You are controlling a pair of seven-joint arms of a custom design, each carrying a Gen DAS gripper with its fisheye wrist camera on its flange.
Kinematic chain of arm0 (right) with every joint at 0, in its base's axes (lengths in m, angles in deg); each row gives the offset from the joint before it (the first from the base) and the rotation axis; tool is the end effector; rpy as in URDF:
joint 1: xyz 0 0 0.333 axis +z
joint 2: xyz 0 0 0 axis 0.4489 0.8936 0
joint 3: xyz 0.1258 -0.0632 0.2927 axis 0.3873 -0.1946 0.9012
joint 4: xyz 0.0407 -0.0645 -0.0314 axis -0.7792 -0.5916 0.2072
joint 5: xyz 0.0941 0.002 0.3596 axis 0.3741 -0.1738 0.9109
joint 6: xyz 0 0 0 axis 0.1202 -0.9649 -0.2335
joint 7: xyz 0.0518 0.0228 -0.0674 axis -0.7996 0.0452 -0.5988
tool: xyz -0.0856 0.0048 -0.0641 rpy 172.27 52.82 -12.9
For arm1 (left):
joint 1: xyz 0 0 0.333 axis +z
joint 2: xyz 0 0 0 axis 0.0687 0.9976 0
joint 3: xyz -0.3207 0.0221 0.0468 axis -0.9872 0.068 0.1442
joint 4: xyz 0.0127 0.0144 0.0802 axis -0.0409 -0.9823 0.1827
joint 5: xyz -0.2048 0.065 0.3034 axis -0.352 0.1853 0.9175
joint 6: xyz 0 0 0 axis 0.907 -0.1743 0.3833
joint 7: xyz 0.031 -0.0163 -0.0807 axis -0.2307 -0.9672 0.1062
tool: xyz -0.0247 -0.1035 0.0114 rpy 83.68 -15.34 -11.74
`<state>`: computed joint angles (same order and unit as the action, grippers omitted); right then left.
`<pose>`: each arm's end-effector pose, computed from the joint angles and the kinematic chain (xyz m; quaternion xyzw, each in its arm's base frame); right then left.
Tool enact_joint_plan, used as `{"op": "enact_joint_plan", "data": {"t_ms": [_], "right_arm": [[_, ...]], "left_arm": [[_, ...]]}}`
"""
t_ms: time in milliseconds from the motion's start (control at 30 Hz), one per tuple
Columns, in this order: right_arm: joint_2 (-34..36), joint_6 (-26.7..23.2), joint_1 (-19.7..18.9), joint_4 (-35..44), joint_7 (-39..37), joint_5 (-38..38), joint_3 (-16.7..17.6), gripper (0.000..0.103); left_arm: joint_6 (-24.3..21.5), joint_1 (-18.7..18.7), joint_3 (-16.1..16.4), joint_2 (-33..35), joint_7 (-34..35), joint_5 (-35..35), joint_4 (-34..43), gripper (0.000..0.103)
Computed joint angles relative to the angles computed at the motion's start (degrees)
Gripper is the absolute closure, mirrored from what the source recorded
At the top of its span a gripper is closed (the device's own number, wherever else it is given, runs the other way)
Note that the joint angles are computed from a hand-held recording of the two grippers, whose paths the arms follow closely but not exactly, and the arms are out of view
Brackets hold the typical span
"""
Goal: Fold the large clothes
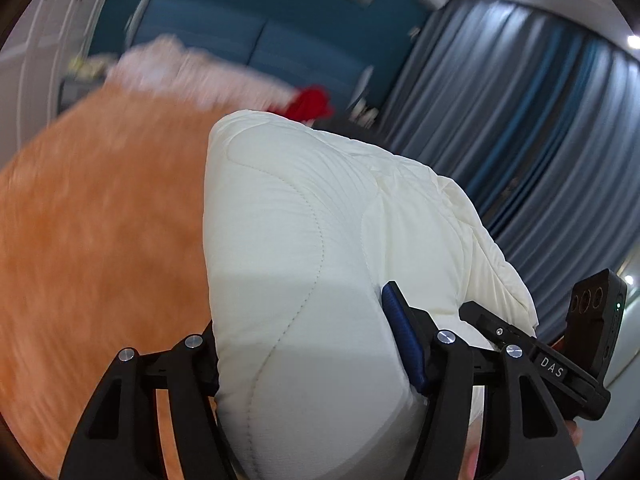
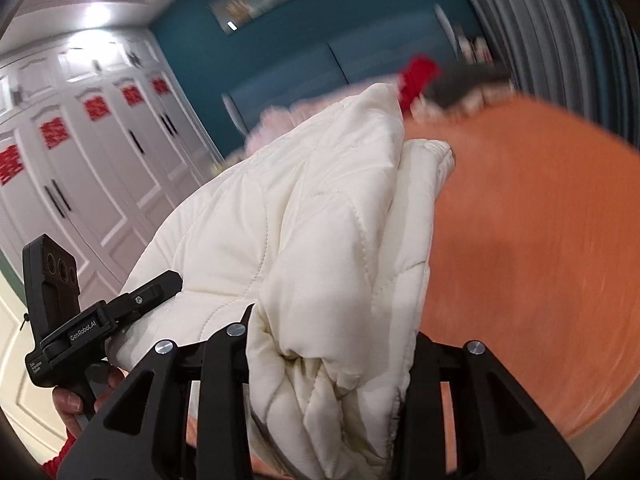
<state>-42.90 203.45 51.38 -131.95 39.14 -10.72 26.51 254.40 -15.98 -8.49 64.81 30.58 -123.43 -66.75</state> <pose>0.4605 0.1271 0.5923 -0.6094 0.6012 -0.1335 0.4995 0.4753 -0.1082 0.6115 -0.5989 0.6297 -0.4770 0.1314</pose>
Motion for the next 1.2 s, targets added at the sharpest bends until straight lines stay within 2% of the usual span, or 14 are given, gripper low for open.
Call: {"op": "enact_joint_plan", "data": {"t_ms": [167,300,400,533,633,800,1000,1200], "right_arm": [[-2.1,5.6,2.2,5.1,-2.7,-1.7,0.1,0.071],[-0.7,10.6,6.9,11.6,-5.3,-3.9,-2.2,0.071],[2.0,12.1,10.9,17.7,-7.4,-4.8,-4.9,0.07],[6.1,13.4,13.1,24.6,-9.5,-4.5,-6.2,0.07],[10.4,12.1,10.8,29.8,-9.6,-3.7,-5.1,0.069],[19.4,6.2,5.9,37.2,-4.9,-4.8,-3.3,0.068],[30.9,0.0,0.7,44.5,-0.7,-7.6,-0.5,0.068],[42.3,-5.7,-3.6,52.6,3.3,-11.9,3.0,0.068]], "left_arm": [[2.6,-4.1,3.2,-2.1,9.6,-4.1,6.3,0.042],[2.3,-6.9,6.5,-1.8,18.2,-8.9,13.2,0.042],[1.9,-6.9,7.4,-0.5,24.1,-12.6,18.4,0.042],[-0.4,-5.5,8.1,1.6,30.1,-16.8,24.1,0.041],[-3.9,-4.2,9.5,4.8,34.4,-21.1,27.6,0.041],[-8.6,1.1,9.2,12.6,31.7,-21.2,32.7,0.041],[-15.4,8.2,8.3,22.9,31.1,-26.2,36.9,0.041],[-16.6,13.6,5.6,31.5,27.3,-25.3,39.1,0.041]]}}
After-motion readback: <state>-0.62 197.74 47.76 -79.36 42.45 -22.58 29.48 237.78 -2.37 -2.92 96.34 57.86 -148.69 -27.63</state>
